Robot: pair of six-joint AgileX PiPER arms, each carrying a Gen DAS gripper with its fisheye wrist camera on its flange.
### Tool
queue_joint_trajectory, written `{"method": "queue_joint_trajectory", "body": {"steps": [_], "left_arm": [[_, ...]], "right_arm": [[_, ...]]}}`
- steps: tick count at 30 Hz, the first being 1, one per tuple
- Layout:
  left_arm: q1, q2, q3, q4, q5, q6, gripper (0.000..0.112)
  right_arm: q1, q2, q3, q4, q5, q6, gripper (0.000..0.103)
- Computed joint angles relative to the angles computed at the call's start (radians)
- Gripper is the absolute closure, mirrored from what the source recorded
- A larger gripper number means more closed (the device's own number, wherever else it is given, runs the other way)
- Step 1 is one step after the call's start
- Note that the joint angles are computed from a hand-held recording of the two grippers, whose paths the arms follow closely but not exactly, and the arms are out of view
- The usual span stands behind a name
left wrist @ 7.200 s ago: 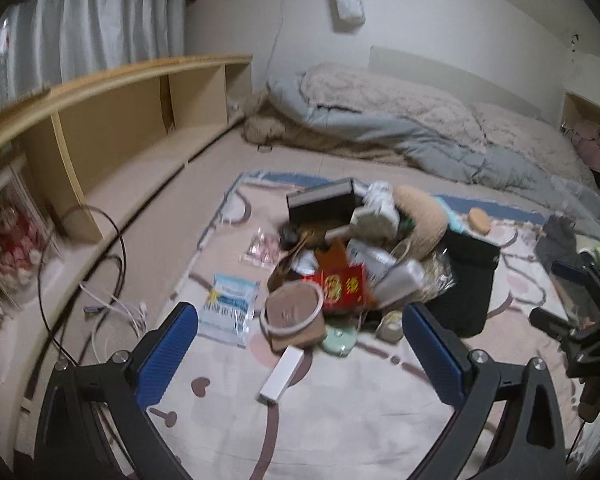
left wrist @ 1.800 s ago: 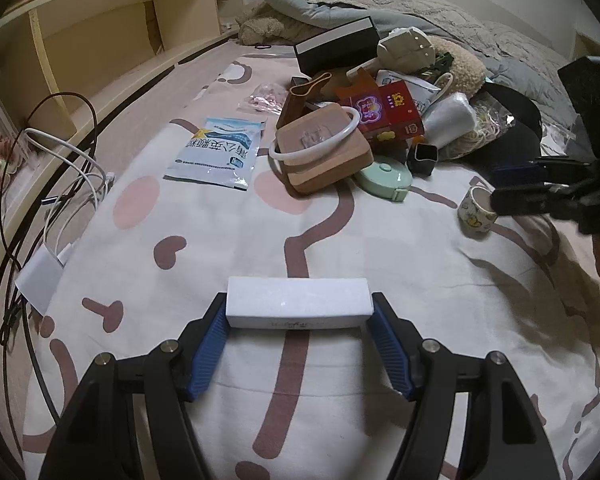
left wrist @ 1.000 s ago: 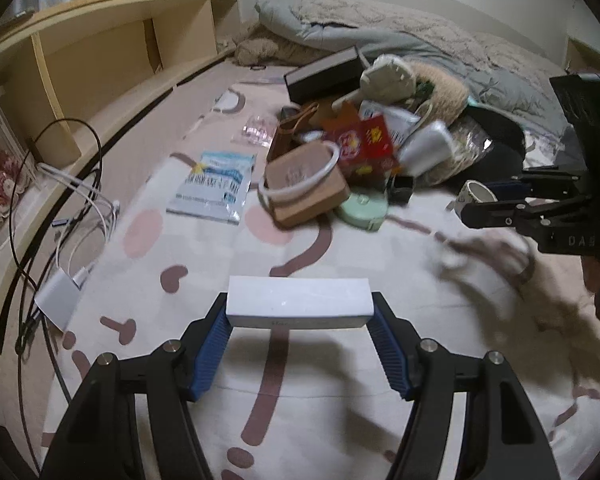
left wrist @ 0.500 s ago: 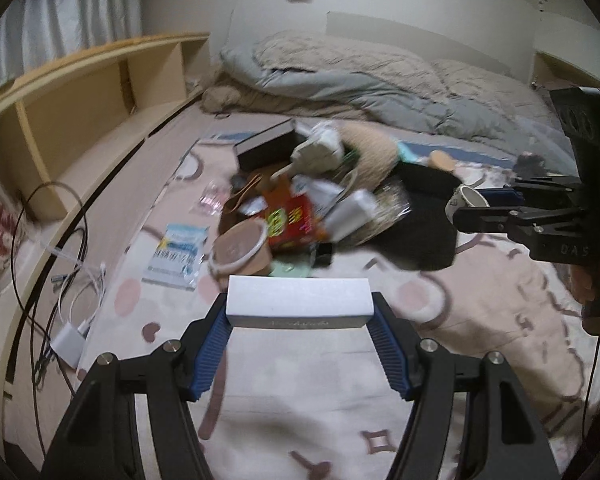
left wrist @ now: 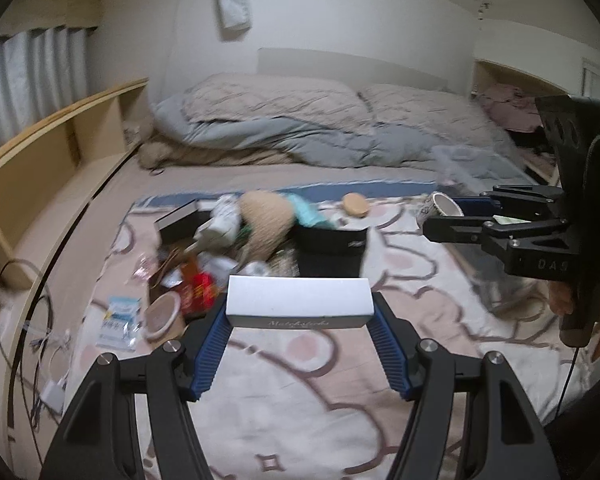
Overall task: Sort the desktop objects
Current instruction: 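Lift the white box and tape roll and carry both toward the clear bin, then lower the tape roll into the bin with the right tool while the left tool lowers the box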
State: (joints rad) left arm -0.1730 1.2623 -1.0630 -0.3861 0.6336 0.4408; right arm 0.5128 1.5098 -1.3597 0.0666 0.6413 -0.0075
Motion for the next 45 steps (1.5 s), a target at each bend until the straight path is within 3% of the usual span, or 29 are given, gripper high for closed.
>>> {"method": "queue_joint_trajectory", "body": {"steps": [8, 14, 24, 30, 35, 40, 45], "left_arm": [[-0.179, 0.044, -0.169, 0.107, 0.035, -0.157, 0.046], [-0.314, 0.143, -0.364, 0.198, 0.077, -0.281, 0.046], [-0.498, 0.361, -0.662, 0.297, 0.097, -0.424, 0.046], [-0.550, 0.525, -0.848, 0.262, 0.113, -0.411, 0.046], [-0.563, 0.684, -1.055, 0.208, 0.176, -0.394, 0.046], [-0.561, 0.827, -1.276, 0.182, 0.245, -0.415, 0.046], [-0.550, 0.936, -1.442, 0.177, 0.309, -0.445, 0.046]], "right_arm": [[-0.076, -0.151, 0.004, -0.077, 0.103, 0.049, 0.068], [-0.208, -0.238, -0.028, -0.051, 0.168, 0.009, 0.068], [-0.554, -0.289, -0.096, 0.199, 0.246, -0.232, 0.068], [-0.727, -0.258, -0.114, 0.288, 0.263, -0.335, 0.068], [-0.858, -0.202, -0.104, 0.336, 0.260, -0.430, 0.068], [-0.956, -0.087, -0.120, 0.393, 0.264, -0.483, 0.068], [-0.995, 0.068, -0.193, 0.437, 0.322, -0.475, 0.068]]}}
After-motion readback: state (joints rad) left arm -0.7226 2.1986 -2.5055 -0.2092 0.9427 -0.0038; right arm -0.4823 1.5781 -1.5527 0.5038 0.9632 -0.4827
